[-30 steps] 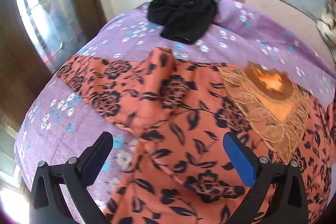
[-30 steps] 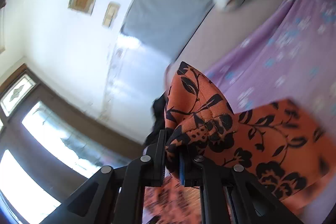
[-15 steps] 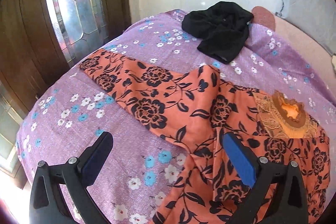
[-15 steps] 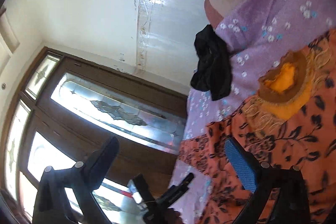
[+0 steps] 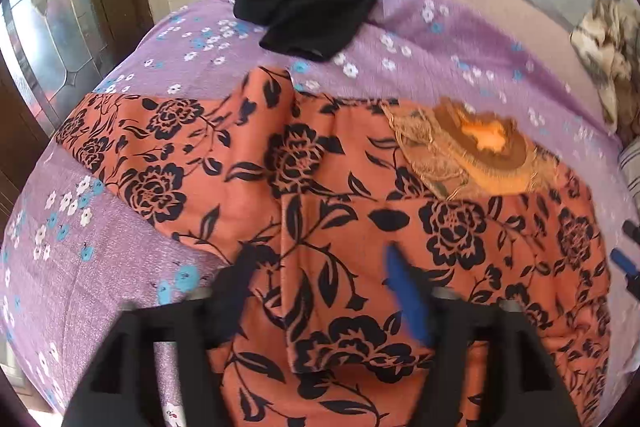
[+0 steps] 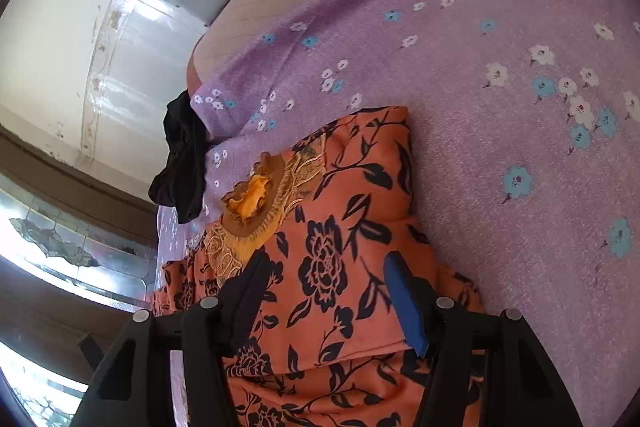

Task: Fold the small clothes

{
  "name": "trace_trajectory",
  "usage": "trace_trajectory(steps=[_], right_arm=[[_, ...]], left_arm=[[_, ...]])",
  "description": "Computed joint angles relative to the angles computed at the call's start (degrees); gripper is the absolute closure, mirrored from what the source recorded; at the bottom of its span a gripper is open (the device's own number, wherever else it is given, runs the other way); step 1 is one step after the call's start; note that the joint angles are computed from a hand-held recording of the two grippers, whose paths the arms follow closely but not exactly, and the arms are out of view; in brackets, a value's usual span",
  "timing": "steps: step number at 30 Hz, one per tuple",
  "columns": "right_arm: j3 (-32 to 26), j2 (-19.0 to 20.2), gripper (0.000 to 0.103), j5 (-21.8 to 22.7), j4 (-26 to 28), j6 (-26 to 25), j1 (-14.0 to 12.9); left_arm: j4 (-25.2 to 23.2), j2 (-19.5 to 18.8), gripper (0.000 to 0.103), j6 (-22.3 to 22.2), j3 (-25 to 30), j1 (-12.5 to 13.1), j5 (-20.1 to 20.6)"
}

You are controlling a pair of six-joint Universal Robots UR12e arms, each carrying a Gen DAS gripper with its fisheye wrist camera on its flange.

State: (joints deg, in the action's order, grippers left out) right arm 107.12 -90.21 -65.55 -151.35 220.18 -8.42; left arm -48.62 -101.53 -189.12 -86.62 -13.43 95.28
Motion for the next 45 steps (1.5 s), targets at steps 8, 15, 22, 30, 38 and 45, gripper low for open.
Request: trace_trajectory(steps=[8, 15, 22, 30, 38, 45], right_arm=[[-2.05, 2.02, 0.04, -4.38, -0.23, -1.81, 0.94], [-3.01, 3.38, 0.039, -6.7, 1.68, -2.32, 1.86], [-3.25, 3.28, 0.039, -8.07, -1.2, -5.55, 3.11], [-3.88, 3.78, 0.039, -8.71, -0.48, -6.33, 3.95], [-3.97, 4.14, 0.039, -8.23, 0.46, -6.51, 4.02], [-3.09, 3.96, 0.038, -8.68, -2.77, -4.76, 4.15]], left_arm=[[-3.69, -3.64, 0.075, 2.46, 2.82, -1.25, 0.83], [3.54, -2.87, 0.094, 7.71, 0.97, -1.69, -2.46], [4.59, -2.44, 0.094, 6.19, 1.29, -0.35, -4.74], [0.51, -2.5, 0.041, 3.3, 2.02, 2.13, -9.91], [-0.85, -4.3, 0.094, 5.95, 3.05, 1.02, -6.81], [9.39, -3.17, 0.098, 8.93, 1.82, 0.68, -6.09]])
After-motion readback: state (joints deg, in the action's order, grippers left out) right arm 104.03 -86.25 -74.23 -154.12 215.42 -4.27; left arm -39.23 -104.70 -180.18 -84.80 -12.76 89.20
